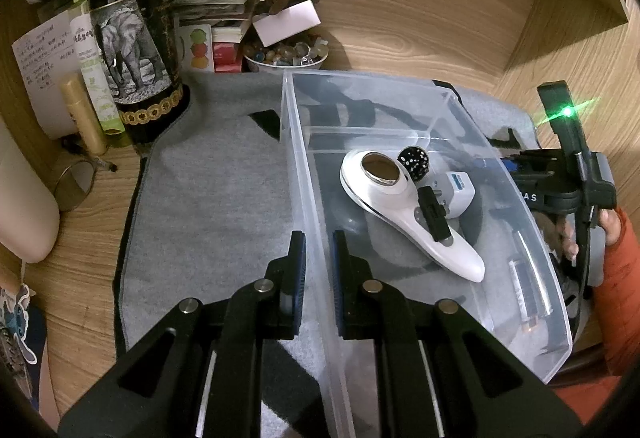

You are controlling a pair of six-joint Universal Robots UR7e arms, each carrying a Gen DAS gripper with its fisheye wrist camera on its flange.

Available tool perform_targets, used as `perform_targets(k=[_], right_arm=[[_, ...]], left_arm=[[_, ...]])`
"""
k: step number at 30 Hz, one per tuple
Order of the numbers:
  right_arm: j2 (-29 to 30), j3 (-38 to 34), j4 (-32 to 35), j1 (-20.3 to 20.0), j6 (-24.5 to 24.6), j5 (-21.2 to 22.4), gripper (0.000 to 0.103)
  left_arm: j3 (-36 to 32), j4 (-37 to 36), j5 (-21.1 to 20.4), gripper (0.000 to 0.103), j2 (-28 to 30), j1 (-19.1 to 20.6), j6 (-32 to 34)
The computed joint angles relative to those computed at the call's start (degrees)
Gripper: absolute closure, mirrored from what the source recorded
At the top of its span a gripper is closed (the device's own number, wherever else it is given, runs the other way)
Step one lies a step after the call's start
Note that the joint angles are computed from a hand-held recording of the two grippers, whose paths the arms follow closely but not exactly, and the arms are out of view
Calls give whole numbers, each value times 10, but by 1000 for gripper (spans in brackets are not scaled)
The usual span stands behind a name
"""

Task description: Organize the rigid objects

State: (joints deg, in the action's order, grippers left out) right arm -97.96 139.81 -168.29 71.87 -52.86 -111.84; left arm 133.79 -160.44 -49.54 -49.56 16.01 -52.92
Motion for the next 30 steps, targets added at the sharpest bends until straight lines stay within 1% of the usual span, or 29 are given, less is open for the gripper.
perform_targets(k=[3,7,8,11,13,15,17,20,21,26,30], right_arm=[[-34,19,2,-15,-14,6,80],[-65,33,15,-28,-12,11,80],[-78,41,17,-25,-7,10,80],[-114,54,21,-35,-9,26,80],[-147,60,36,-40,-10,41,80],[-171,63,41,-37,-13,53,80],[-208,66,56,-38,-21,63,80],[-231,62,67,-29,-24,77,80],[-231,60,65,-22,-23,76,80],[-226,55,52,18,-11,74,80],[-224,55,40,59,-11,66,80]], left_arm=[[1,-3,-1,92,0,1,2],[1,-4,-3,92,0,2,4],[0,-3,-3,92,1,3,6],[-2,-4,-3,92,4,6,8],[-2,-7,-3,92,4,7,9],[-2,-8,-3,92,5,7,8],[-2,-7,-3,92,5,6,8],[-2,-5,-1,92,4,6,9],[-2,-5,-1,92,4,6,9],[-2,-4,-1,92,4,6,8],[-2,-4,-1,92,4,5,8]])
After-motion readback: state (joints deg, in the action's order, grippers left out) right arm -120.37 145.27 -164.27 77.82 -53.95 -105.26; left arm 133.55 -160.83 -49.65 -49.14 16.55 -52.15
